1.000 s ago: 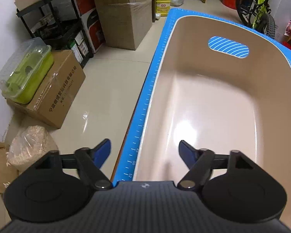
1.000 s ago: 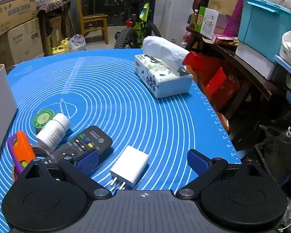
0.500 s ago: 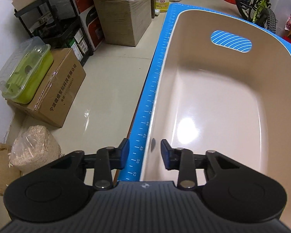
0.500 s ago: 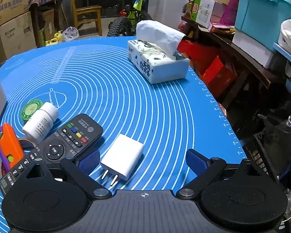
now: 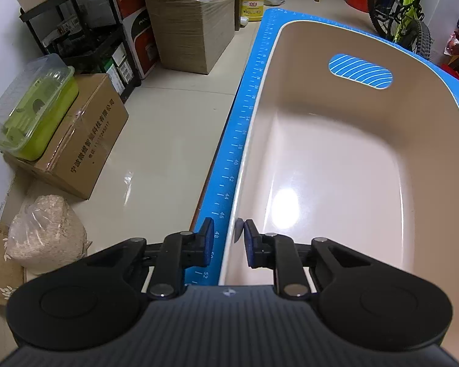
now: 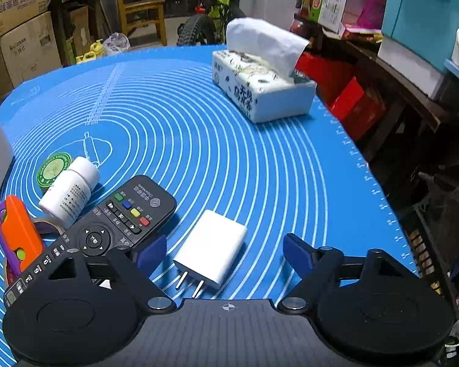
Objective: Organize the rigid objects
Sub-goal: 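Close the right gripper on the white charger, then lift the white charger and carry it into the beige basket with the right gripper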
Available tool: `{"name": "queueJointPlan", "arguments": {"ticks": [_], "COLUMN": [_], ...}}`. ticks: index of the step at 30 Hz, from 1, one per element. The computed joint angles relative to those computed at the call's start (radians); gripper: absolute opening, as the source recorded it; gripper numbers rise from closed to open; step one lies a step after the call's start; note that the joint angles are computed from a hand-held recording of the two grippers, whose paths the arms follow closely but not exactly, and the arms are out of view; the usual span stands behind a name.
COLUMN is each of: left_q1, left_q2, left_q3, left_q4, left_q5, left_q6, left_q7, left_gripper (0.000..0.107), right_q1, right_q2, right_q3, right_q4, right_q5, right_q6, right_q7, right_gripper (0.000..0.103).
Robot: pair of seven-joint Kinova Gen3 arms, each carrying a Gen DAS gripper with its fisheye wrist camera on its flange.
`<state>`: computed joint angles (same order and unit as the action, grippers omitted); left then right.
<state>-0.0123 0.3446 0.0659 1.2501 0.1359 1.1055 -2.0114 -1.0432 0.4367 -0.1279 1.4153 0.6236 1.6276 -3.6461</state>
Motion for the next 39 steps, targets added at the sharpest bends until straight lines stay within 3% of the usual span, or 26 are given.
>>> {"name": "queueJointPlan", "arguments": {"ticks": [6, 10, 17, 27, 39], "left_q1": [-0.011, -0.02, -0.027, -0.032, -0.021], "left_q2": [0.005, 0.006, 0.005, 0.014, 0.007], "left_q3": [0.002, 0.003, 0.003, 0.003, 0.002], "left_q4": [-0.006, -0.007, -0.003, -0.016, -0.005], "left_q5": [0.016, 0.025, 0.037, 0.046, 0.035], "left_q6": [0.009, 0.011, 0.013, 0.024, 0.015], "left_q7": [-0.009, -0.021, -0.033, -0.037, -0.023], "left_gripper": [0.021, 0.021, 0.021, 0.021, 0.021], "right_q1": [0.022, 0.025, 0.023, 0.002, -0.079], "right_q2": [-0.003, -0.015, -0.017, -0.004, 0.043], "right_q3": [0.004, 0.0, 0.002, 0.004, 0.025], "right_q4": [0.01, 0.021, 0.016, 0.006, -0.11], "right_q5": [-0.021, -0.009, -0.01, 0.003, 0.112], "right_q6": [-0.038, -0.064, -0.064, -0.028, 0.159], "right_q7": [-0.004, -0.004, -0.007, -0.05, -0.004], "right_gripper": [0.078, 0.062, 0.045, 0.043, 0.043]}}
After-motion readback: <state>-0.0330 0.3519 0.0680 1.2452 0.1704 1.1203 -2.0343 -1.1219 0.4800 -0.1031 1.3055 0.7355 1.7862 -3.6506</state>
